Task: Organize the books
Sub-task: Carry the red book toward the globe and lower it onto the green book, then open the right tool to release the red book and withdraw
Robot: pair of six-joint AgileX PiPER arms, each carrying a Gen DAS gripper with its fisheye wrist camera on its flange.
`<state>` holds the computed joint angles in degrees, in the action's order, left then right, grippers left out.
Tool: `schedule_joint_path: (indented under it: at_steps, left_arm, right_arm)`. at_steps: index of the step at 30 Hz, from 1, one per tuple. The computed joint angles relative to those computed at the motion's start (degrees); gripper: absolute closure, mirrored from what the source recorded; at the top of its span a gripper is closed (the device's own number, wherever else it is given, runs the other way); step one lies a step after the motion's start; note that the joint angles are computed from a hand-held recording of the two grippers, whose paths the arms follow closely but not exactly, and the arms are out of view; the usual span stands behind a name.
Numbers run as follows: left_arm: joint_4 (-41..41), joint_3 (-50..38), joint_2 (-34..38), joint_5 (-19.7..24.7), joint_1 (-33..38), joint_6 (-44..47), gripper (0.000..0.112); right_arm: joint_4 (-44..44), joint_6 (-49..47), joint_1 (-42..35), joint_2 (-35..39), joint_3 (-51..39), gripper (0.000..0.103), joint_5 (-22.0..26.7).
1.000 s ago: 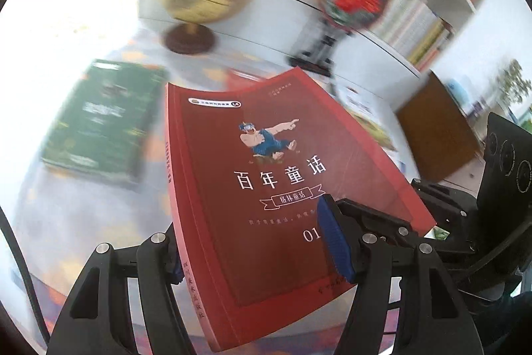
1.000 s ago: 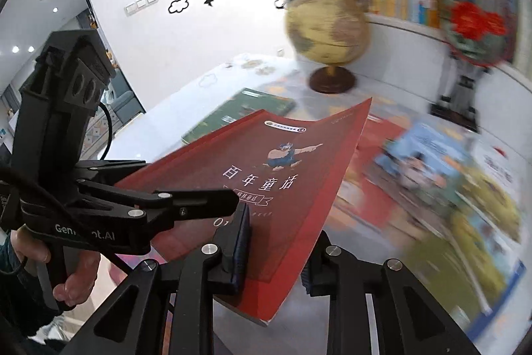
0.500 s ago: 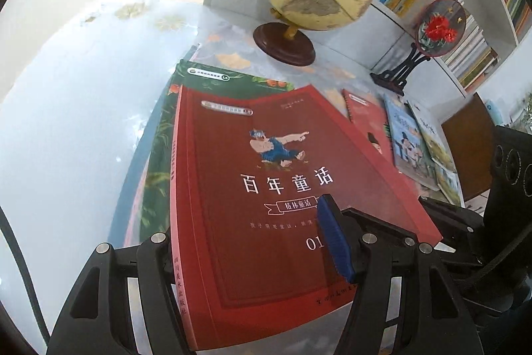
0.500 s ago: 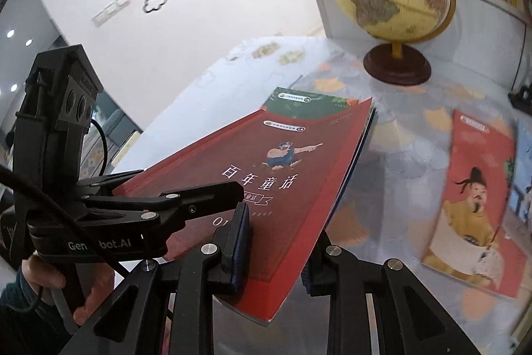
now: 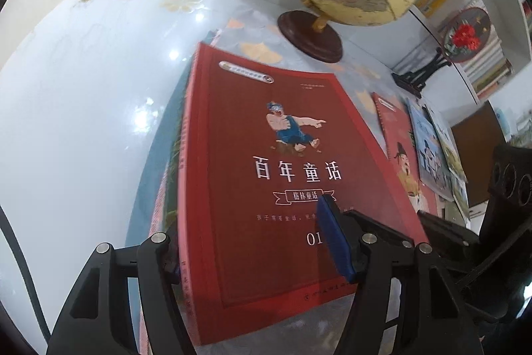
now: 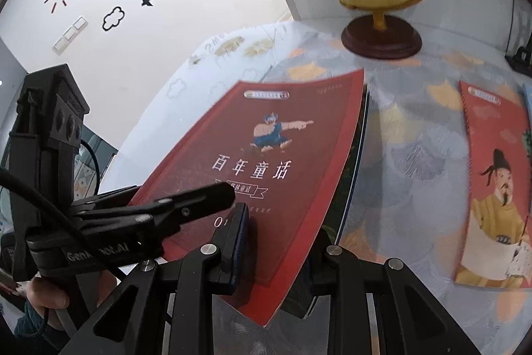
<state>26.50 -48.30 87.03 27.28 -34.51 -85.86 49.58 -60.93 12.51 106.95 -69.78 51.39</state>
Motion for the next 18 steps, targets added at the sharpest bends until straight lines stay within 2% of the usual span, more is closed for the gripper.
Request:
schedule_joint_path:
  at_steps: [3,8,10,15,18]
  left_arm:
    - [-1.0,2.5,-1.4,0.3,0.2,-1.3,0.050]
    - [5.1,9.0,-7.4,-0.7,-0.5,-12.9,0.050]
    - [4.9,9.7,-8.0,-0.9,-0.6,-13.2,0.050]
    - [6.2,8.8,-7.7,2.6,-3.2,-16.0,0.050]
    - [7.5,8.3,-8.6,4.5,-5.8,-19.1,0.050]
  right_arm:
    - [-1.5,1.7,0.9,0.6,0.2,0.077,-1.0]
    - [-3.0,3.7,2.2,1.7,0.6,0.076,-1.9]
    - [-2.2,3.1,2.4,1.9,1.0,0.076,-1.5]
    - [-1.9,3.4,3.8,1.5,1.7,0.073,-3.4]
    - [-2.3,3.5,3.0,1.8,1.4,0.070,-2.5]
